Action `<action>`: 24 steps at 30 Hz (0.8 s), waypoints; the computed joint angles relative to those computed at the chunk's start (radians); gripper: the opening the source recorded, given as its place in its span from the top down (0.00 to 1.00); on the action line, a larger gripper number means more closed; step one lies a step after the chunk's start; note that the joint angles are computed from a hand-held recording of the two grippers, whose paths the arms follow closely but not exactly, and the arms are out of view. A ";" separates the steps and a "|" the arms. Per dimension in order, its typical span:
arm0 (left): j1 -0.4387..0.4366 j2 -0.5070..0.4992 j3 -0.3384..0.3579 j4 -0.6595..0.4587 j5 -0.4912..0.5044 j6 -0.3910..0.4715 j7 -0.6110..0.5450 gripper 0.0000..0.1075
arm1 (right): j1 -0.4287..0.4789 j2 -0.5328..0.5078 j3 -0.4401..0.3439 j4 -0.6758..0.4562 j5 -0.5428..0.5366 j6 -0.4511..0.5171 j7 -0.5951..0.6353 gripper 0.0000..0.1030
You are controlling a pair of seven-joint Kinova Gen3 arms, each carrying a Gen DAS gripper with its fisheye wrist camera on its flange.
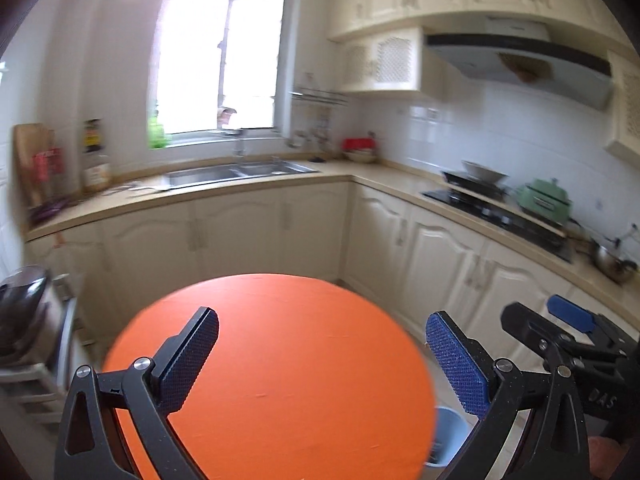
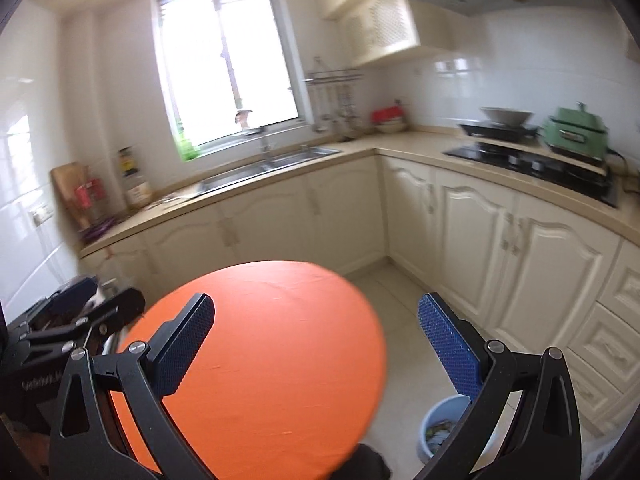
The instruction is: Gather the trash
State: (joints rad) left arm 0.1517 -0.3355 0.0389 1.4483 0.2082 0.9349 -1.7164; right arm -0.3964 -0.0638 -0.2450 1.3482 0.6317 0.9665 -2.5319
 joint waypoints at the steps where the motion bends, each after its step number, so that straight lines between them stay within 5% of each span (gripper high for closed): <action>1: -0.006 -0.031 -0.020 0.013 0.002 0.015 -0.004 0.05 | -0.013 0.011 -0.016 -0.013 0.014 0.008 -0.003 0.00; 9: -0.103 -0.232 -0.038 0.045 -0.096 0.146 0.074 0.05 | -0.161 0.079 -0.050 -0.083 0.122 0.092 -0.045 0.00; 17: -0.205 -0.328 0.119 0.044 -0.156 0.207 0.217 0.05 | -0.292 0.122 -0.026 -0.138 0.216 0.169 -0.083 0.00; 24: -0.204 -0.350 0.144 0.049 -0.173 0.208 0.258 0.05 | -0.343 0.137 -0.006 -0.166 0.241 0.196 -0.074 0.00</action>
State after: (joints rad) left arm -0.0526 -0.6851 0.1833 1.4969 0.0349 1.1434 -1.4582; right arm -0.7393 0.0728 -0.2505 1.1818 0.8725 1.1628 -2.6062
